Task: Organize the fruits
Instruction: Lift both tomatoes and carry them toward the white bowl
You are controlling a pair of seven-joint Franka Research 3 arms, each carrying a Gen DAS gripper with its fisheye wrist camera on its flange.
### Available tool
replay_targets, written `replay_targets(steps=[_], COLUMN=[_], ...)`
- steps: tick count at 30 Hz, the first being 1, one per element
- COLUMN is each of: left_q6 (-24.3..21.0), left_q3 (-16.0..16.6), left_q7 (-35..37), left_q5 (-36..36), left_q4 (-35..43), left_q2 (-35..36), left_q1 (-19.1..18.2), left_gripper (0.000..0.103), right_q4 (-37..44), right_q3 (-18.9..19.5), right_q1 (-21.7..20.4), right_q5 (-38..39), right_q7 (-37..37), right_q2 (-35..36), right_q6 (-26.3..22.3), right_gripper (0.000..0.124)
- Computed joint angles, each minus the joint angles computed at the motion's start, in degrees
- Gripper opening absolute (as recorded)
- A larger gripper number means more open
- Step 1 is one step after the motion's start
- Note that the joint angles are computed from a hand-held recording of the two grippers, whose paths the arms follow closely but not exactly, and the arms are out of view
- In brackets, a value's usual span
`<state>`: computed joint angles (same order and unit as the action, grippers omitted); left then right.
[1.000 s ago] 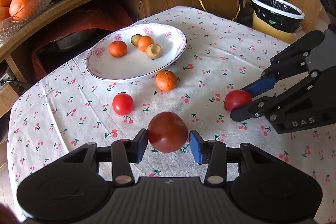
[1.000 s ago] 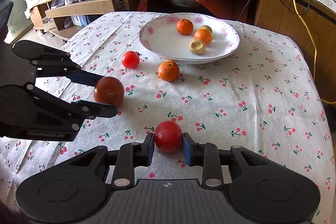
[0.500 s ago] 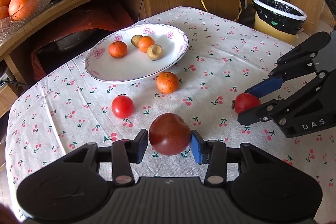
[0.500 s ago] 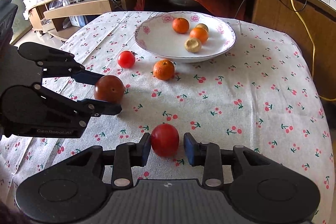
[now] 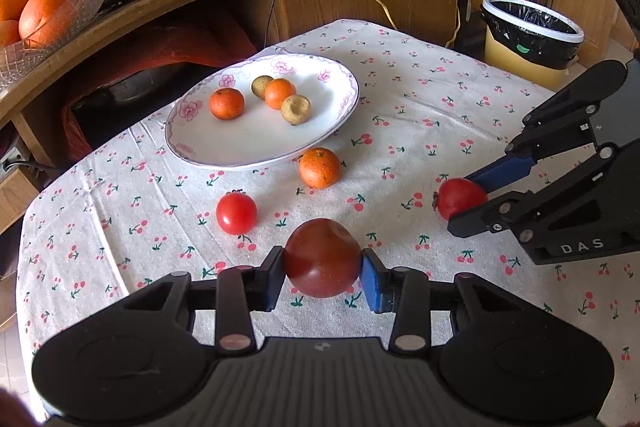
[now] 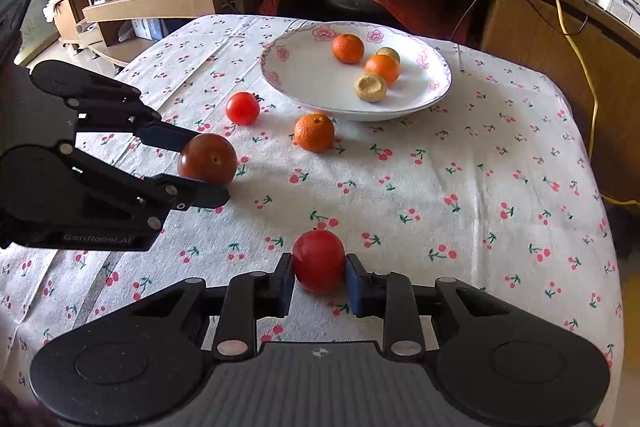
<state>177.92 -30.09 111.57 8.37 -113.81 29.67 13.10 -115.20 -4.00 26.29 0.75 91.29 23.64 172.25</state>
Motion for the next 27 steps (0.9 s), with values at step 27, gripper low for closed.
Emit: replay_targets(steps=[27], left_q6=[4.21], left_q3=[2.78], left_q7=[-7.74], left_q5=[5.44], left_q4=[6.38], left_q2=[2.76], left_q1=[-2.85], left_gripper=[0.048], right_q4=[8.2], right_q3=[-9.09], right_q1=[7.29], right_q5=[-5.47], right_q7=[7.55], right_q2=[5.17], right_q6=[3.6], right_gripper=[0.022])
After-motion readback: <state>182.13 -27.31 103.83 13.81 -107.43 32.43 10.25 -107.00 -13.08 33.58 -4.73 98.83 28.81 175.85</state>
